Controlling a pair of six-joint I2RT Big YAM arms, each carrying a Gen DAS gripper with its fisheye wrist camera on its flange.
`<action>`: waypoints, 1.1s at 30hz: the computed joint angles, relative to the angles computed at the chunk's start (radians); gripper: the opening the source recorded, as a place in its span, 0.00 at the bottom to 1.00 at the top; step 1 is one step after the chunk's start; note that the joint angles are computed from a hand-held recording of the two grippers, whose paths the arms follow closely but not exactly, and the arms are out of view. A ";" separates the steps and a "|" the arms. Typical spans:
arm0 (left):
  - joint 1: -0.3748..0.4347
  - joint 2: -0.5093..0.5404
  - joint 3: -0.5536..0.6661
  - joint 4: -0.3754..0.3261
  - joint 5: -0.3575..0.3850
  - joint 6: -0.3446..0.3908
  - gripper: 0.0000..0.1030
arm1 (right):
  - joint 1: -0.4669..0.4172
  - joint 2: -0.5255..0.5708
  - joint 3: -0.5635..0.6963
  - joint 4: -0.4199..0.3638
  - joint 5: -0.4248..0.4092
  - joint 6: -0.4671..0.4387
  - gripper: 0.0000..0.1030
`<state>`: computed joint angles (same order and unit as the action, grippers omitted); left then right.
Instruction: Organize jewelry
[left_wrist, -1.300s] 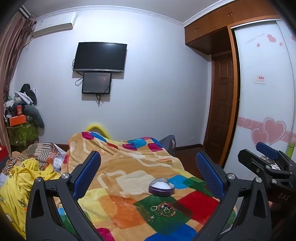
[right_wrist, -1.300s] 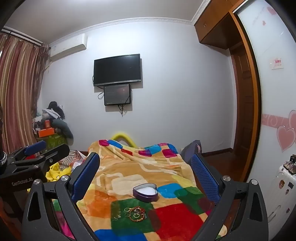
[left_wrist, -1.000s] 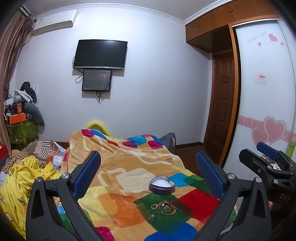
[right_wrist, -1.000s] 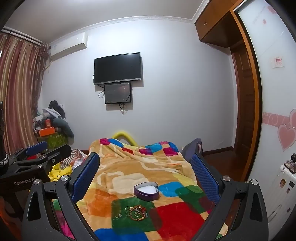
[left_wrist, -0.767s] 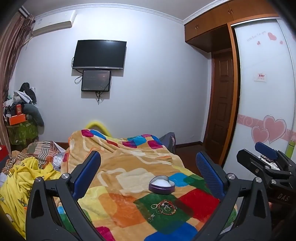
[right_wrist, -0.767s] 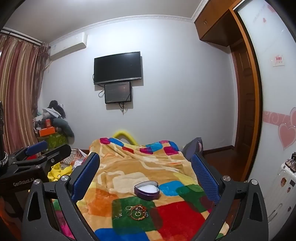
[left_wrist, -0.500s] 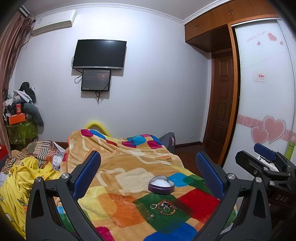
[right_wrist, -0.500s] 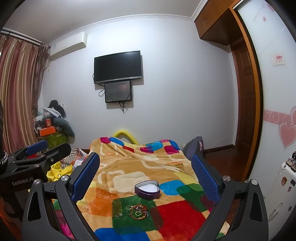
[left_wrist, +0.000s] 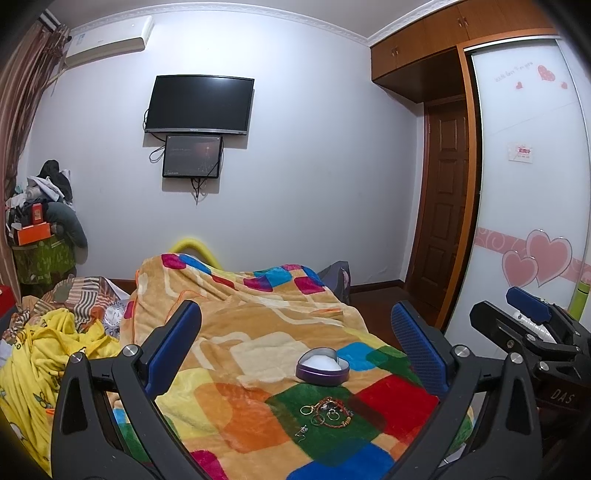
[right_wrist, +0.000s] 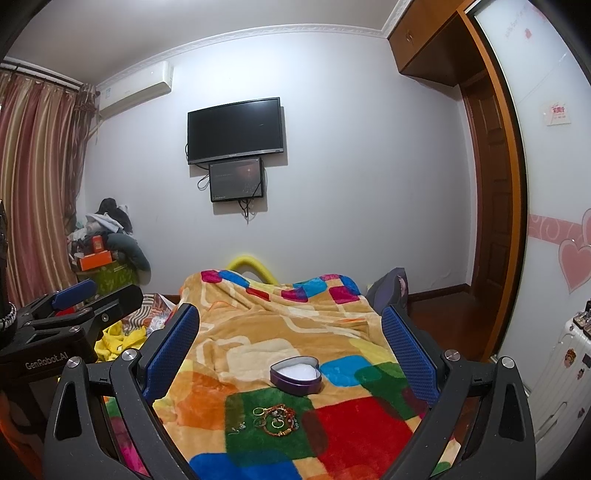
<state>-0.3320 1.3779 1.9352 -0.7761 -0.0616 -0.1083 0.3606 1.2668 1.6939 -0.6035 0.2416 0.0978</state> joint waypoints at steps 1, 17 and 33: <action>0.000 0.002 0.002 -0.001 -0.001 0.000 1.00 | 0.001 0.001 0.002 -0.002 0.001 0.000 0.95; -0.002 0.006 0.009 -0.013 -0.002 -0.009 1.00 | 0.003 0.002 0.006 -0.012 0.000 0.007 0.95; -0.009 0.007 -0.002 -0.007 0.001 -0.018 1.00 | 0.000 0.004 0.008 -0.017 -0.003 0.014 0.95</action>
<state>-0.3405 1.3853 1.9337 -0.7828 -0.0610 -0.1268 0.3608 1.2706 1.7019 -0.6201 0.2385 0.1114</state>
